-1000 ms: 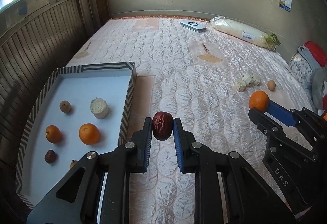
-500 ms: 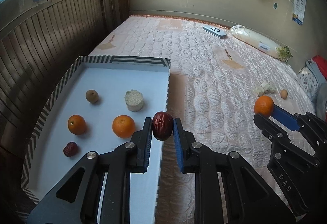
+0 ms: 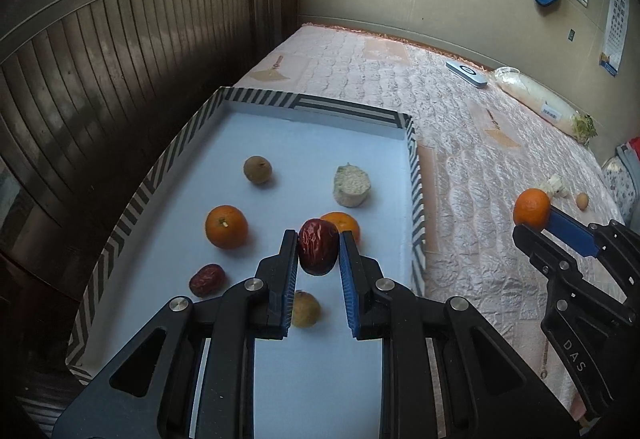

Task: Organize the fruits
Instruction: 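Carry the red date and orange over the white tray with both tools, then open both tools to release the date and orange into the tray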

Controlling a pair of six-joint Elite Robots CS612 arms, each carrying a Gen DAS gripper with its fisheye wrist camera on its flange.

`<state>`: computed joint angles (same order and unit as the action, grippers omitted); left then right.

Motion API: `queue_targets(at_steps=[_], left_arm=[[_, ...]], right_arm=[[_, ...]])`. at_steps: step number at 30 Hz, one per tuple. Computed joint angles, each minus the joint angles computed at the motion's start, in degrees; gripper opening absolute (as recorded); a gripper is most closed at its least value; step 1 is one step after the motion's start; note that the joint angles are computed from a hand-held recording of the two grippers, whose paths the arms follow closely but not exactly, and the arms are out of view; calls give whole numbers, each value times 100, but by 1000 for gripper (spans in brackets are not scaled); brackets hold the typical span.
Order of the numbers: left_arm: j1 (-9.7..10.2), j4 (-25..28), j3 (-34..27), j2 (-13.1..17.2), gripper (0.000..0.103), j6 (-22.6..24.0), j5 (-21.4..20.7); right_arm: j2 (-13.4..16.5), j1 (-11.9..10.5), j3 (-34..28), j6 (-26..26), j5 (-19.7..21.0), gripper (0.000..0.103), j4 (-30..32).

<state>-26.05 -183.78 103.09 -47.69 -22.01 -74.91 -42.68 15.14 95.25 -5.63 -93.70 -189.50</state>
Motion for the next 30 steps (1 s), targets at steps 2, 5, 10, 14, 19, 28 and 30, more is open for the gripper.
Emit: queue_targets(at_steps=[2, 5, 10, 14, 19, 28, 30], left_arm=[[33, 1, 27, -5, 20, -54, 15], [75, -7, 66, -9, 20, -95, 25], [144, 8, 109, -12, 20, -201, 33], [189, 50, 124, -3, 20, -252, 61], [249, 93, 139, 9, 20, -337, 55], [308, 210, 106, 56, 20, -420, 12], [309, 237, 82, 71, 20, -427, 7]], right_arm=[[23, 34, -53, -51, 9, 28, 41], [59, 81, -126, -118, 40, 28, 98], [116, 153, -227, -228, 67, 28, 180], [149, 203, -289, -295, 100, 28, 240], [186, 262, -367, -380, 200, 28, 333], [256, 320, -491, -495, 545, 28, 561], [269, 332, -512, -535, 594, 28, 618]])
